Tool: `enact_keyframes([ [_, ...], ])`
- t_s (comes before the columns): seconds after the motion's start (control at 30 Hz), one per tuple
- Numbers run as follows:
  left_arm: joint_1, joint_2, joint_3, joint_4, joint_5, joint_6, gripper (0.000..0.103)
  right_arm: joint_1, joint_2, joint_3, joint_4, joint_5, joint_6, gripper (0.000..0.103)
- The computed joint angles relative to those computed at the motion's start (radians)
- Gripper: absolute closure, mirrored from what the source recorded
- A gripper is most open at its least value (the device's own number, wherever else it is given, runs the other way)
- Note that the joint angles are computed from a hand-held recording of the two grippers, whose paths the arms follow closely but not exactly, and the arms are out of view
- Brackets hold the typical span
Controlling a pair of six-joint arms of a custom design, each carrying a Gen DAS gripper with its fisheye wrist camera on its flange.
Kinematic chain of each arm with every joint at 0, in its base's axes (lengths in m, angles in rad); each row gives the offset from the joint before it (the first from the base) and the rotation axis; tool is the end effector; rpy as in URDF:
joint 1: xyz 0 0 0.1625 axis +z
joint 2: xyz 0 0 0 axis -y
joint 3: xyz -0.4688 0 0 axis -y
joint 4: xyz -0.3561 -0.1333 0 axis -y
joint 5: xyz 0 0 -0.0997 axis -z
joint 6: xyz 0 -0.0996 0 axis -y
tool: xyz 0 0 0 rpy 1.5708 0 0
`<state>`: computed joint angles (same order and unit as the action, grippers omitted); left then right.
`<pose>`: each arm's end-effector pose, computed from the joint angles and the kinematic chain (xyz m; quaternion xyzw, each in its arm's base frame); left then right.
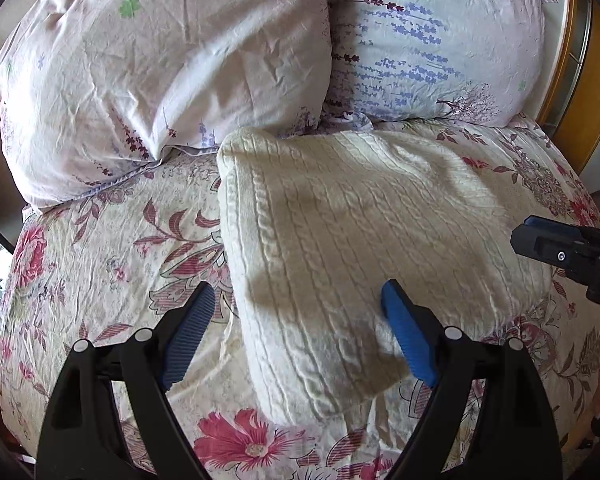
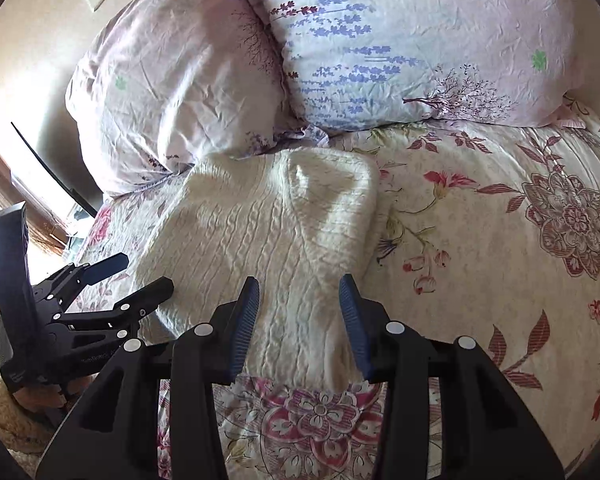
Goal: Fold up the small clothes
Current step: 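Open the right gripper and withdraw both grippers from the folded cardigan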
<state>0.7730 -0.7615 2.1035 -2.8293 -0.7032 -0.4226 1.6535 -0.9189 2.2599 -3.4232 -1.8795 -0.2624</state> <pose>-0.2218 -0.5088 0.0667 0.1863 0.8874 -0.2096 0.3659 0.1439 -0.4887 0.1545 0.1258 -0.9485 0.2356 0.1706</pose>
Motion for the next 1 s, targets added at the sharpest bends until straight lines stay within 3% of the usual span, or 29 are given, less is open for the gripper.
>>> enact_keyframes([
  [0.17,0.025,-0.003,0.035,-0.018,-0.041,-0.041,0.015,0.005,0.057,-0.009,0.023,-0.126,0.013,0.057],
  [0.3,0.053,0.013,0.046,-0.090,-0.068,-0.029,0.011,-0.055,0.053,0.012,0.024,-0.059,0.097,0.051],
  [0.43,0.038,-0.034,0.093,-0.149,-0.093,-0.043,0.010,-0.017,0.031,0.062,-0.100,-0.091,0.052,0.051],
  [0.6,0.005,-0.079,0.190,-0.181,-0.045,-0.120,0.010,0.037,0.048,0.122,-0.296,-0.197,-0.034,0.051],
  [0.73,0.028,-0.082,0.192,-0.159,-0.067,-0.181,0.009,0.018,0.094,0.095,-0.239,-0.294,0.015,0.054],
  [0.83,0.035,-0.060,0.175,-0.134,-0.052,-0.172,0.009,0.019,0.146,0.096,-0.316,-0.329,-0.043,0.054],
  [0.9,0.024,-0.069,0.198,-0.167,-0.053,-0.174,0.009,0.033,0.137,0.111,-0.338,-0.323,-0.050,0.054],
  [1.0,-0.019,-0.077,0.265,-0.267,-0.025,-0.143,0.009,0.038,0.107,0.172,-0.415,-0.257,-0.063,0.050],
])
